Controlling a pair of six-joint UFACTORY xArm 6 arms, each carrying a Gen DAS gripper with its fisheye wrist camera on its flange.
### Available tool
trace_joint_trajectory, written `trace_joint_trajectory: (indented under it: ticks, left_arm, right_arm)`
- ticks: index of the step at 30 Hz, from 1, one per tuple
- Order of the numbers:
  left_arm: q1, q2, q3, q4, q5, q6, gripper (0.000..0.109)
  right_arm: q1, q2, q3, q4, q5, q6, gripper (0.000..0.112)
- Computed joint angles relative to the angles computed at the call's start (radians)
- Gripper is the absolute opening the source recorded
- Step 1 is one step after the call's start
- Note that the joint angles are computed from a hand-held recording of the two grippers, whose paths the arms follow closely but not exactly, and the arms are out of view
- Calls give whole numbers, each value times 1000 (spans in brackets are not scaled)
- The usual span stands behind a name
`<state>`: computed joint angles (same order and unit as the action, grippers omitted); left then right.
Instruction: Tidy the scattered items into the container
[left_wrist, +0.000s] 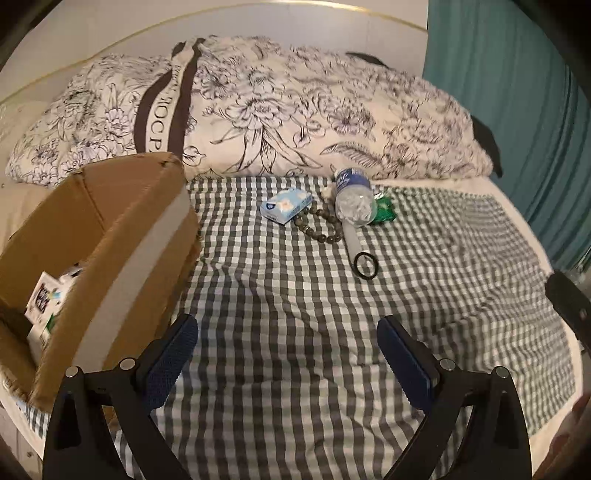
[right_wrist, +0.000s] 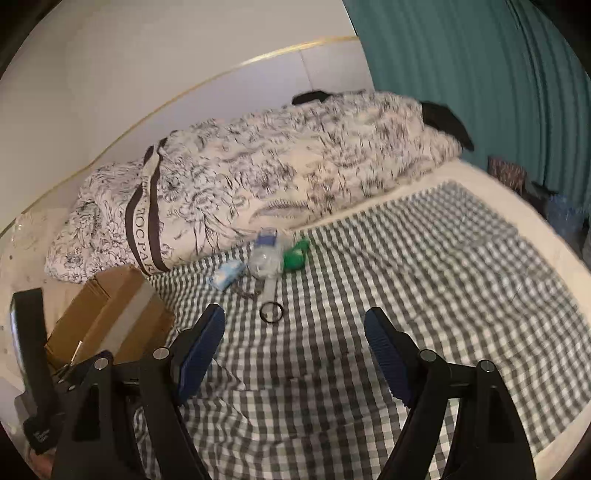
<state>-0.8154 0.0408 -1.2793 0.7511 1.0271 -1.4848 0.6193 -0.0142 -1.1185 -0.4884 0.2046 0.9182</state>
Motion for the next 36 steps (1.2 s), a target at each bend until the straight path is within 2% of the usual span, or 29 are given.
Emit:
trace_joint_trajectory:
  ticks: [5,10,13,17,21,26,27,28,30,31,32,34,36]
  left_arm:
    - [68,77,-45,37,-24,41,100]
    - [139,154,-85,66,-56,103,100]
    - [180,186,-91,57,-82,118,100]
    - [213,197,-75,64,-89,112,100]
    - [231,208,-68,94,-122,106,100]
    - [252,260,-107,135,-153,114,100]
    - [261,273,-117,133,-163,112,100]
    - [270,286,-127,129,-179,113,100]
    - [284,312,-149,127,-201,119,100]
    - [289,329,-164,125,-209,128,100]
    - [295,347,-182,117,-216,144,100]
    - [300,375,-209,107,-227,164,100]
    - [301,395,-230,114,-237,164,100]
  right_arm:
    - [-7,91,-15,175,-67,-165,77]
    - [31,242,-137,363,-59,-386,76]
    - [49,341,-238,411,-33,-454,74]
    - [64,508,-453,446,80,-535,73]
    - [62,707,-732,393,229,-554,71]
    - [56,820,-837,366,233,-546,63]
    - [56,815,-825,366,216,-555,52]
    - [56,810,-813,398,199,-590,32]
    - [51,803,-786,430,176,-607,23]
    - [49,788,-761,451,159,-621,7]
    - [47,770,-732,441,146,-612,5]
    - [36,743,-692,328,133,-493,5]
    - [24,731,-672,319,121,-446,5]
